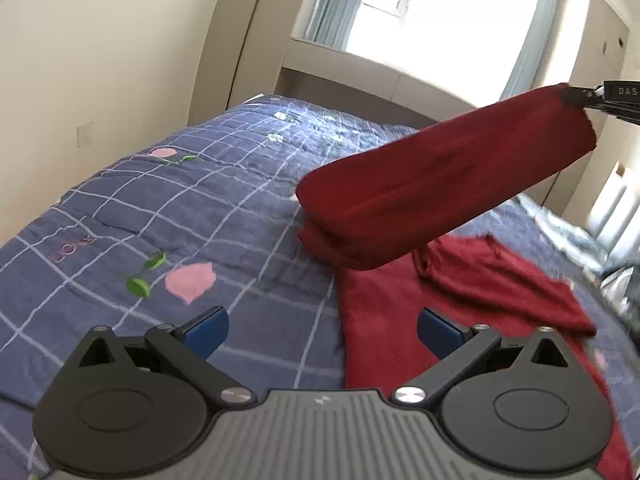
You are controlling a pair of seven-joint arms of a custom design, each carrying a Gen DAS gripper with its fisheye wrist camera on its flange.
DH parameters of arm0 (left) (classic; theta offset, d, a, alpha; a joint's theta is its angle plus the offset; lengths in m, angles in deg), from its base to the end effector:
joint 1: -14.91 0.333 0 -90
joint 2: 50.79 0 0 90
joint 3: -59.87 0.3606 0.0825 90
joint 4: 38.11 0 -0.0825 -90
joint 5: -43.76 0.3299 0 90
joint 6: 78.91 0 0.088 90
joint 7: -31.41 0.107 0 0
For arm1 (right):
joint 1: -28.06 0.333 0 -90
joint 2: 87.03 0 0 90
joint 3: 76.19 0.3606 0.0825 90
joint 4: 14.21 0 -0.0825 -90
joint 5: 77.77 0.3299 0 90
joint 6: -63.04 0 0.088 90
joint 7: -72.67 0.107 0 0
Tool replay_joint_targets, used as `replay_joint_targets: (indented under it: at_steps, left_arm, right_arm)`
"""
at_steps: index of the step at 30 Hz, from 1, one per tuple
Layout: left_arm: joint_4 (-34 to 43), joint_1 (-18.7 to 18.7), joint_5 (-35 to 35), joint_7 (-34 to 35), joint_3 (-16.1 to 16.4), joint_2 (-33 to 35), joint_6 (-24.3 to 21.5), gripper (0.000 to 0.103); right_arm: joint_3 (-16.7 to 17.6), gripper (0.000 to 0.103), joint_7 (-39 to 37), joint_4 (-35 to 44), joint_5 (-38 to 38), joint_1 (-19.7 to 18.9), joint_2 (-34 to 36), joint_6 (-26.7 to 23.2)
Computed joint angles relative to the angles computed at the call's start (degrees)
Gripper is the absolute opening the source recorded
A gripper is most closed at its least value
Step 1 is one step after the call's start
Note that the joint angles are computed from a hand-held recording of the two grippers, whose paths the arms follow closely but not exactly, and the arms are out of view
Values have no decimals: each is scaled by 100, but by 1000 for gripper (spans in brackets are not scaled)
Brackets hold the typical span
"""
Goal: Fold small clothes
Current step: 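Grasp the sweater hem with the right tool while the left tool grasps the hem too, then lift the hem with both tools, fold it toward the collar, then open both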
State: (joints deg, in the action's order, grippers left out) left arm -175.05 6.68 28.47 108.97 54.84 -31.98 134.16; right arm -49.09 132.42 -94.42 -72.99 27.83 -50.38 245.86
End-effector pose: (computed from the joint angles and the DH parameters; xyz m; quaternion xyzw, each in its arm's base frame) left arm 0.5328 -0.0854 0.3948 -0.7108 0.5197 -0.4018 0.2513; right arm 0.7079 0.2084 0.5634 -0.7323 0.3690 -0.3322 0.4662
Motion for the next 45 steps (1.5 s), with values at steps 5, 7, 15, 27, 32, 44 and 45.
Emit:
replay_joint_targets:
  at_steps: [5,7,15,27,32,44,45]
  left_arm:
    - [594,960,1097,-1004,-482,268,-322,102]
    - [938,1507,1707,-1597,-808,487,-443,102]
    - [3197,2774,3145,-2222,-1992,1876,-2001,102]
    - [6414,2543,2380,-947,-2669,3628,-4439,60]
    - [7593,1874,2416,-462,-2182,3895,-5186,26]
    - [7315,1611,1736,148,-1611,3583,-5018,83]
    - [7292,1652,1634,236,-1644,3576,-5115,83]
  right_arm:
    - [-431,2,-90,1243,113,307,390,-726]
    - [-552,2,-214,1388,204,350,444,-817]
    - [-890,2,-477,1393,601,391,467,-954]
    - [-425,2,-960,630,1034,-131,364,-685]
    - [-312,2,-949,310,1194,-311,302,-551]
    - [-755,2,-272,-91,1038,-336,270,-564]
    - [-742,2,-257,-137,1035,-366,263,-563]
